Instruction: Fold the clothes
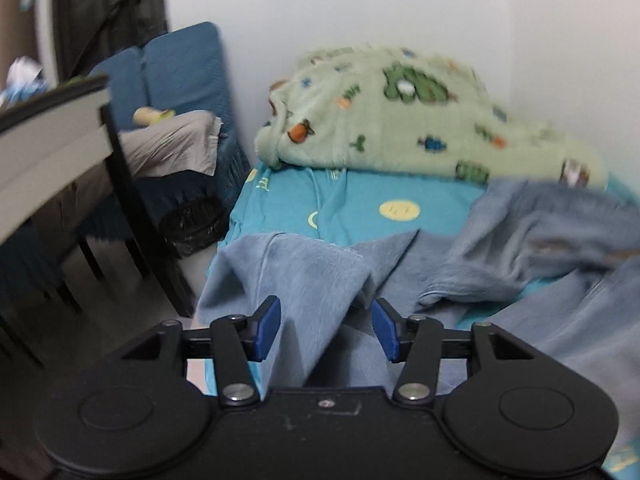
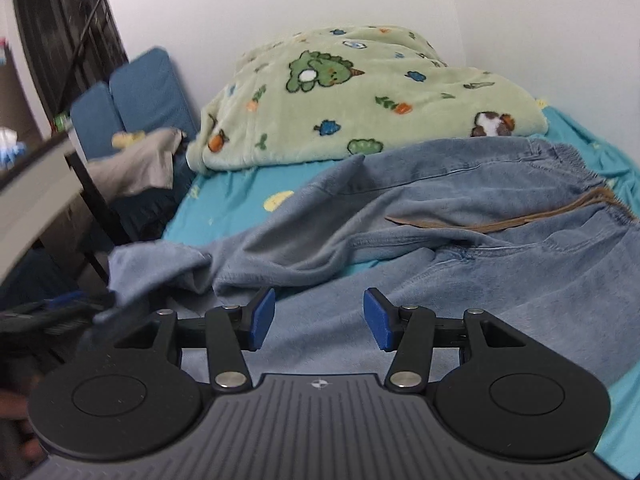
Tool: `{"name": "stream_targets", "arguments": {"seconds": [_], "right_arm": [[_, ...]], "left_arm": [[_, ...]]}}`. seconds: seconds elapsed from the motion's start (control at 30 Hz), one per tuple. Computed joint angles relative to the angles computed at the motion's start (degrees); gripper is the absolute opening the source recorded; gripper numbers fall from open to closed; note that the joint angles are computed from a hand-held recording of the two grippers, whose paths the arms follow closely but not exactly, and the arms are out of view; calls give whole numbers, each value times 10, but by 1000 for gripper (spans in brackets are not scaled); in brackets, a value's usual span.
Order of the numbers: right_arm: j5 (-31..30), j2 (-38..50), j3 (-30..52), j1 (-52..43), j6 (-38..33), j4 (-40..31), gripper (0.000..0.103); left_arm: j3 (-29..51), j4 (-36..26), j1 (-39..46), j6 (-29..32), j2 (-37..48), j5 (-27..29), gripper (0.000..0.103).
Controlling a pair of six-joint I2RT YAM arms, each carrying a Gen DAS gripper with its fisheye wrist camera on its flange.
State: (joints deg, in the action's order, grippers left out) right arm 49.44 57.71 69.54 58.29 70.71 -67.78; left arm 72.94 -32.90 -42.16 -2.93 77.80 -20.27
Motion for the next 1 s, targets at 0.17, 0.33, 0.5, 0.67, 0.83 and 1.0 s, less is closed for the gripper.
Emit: {"name": "stream_targets", "arguments": {"seconds": [0.17,0.33,0.5,0.67,0.83,1.0], "right_arm": [[-42,-26,-49,-50,-15,50,54],[-126,-54,-115,-144,-68,133,54],[-173,-60,-141,-186,-93,167,53],[-145,-69,-146,-165,-83,164,52],[-134,-85,-140,-148,-37,129,50],[-110,-100,-122,-111,14,82,50]], "left_arm": [[60,15,4,62,124,-32,47],[82,30,23,64,161,-46,9],[68,30,70,-44,93,0,5],[14,17,166,-214,-24,77,4],[-35,-44,284,-326,-106,157,4],[-56,-125,414,-409,-114,278,4]]}}
